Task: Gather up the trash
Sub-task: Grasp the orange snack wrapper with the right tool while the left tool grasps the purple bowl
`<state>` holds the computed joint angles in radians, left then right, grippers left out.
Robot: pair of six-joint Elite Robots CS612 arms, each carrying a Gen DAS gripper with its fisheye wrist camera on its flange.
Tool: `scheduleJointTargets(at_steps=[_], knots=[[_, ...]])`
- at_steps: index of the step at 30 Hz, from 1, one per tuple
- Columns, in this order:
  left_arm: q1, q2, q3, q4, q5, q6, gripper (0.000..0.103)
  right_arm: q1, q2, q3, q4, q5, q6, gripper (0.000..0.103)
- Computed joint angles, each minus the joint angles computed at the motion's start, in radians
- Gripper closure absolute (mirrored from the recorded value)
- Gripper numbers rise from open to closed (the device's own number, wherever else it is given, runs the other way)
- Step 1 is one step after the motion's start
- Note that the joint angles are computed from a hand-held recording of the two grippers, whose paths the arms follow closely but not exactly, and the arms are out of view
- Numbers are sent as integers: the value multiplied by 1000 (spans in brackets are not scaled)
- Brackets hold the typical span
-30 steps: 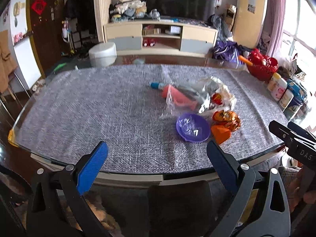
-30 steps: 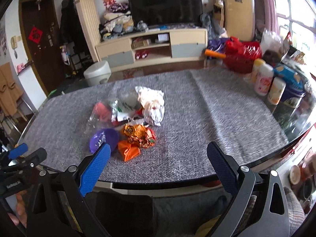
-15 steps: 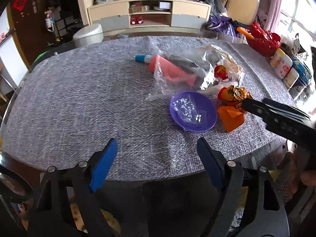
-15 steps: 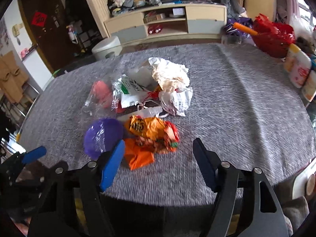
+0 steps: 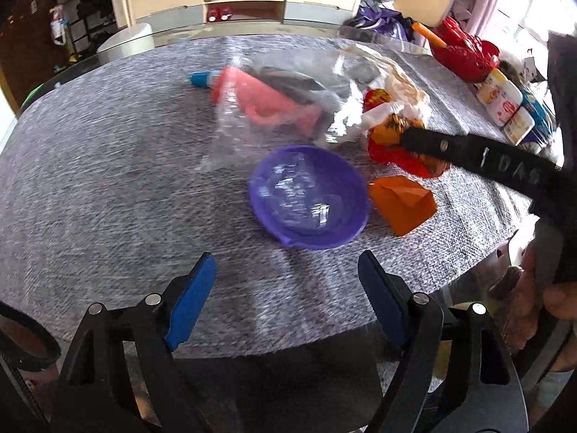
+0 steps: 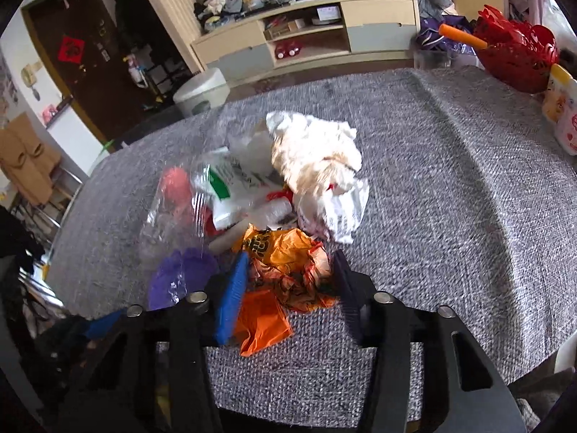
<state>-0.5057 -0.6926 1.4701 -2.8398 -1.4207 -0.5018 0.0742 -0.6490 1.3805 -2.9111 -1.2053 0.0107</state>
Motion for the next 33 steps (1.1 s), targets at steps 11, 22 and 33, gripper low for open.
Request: scheduleJointTargets(at_steps=[11,22,33], knots=[[-8,64,-120,59,72,29,25,-22,-8,0,-46,22,16,56],[-8,75,-149,79,104,42,29,-27,-6,-1,-47,29,23,56],[-23,-22,-18,-12,161,19,29,-14,-55,64,-103,43,-5,56]])
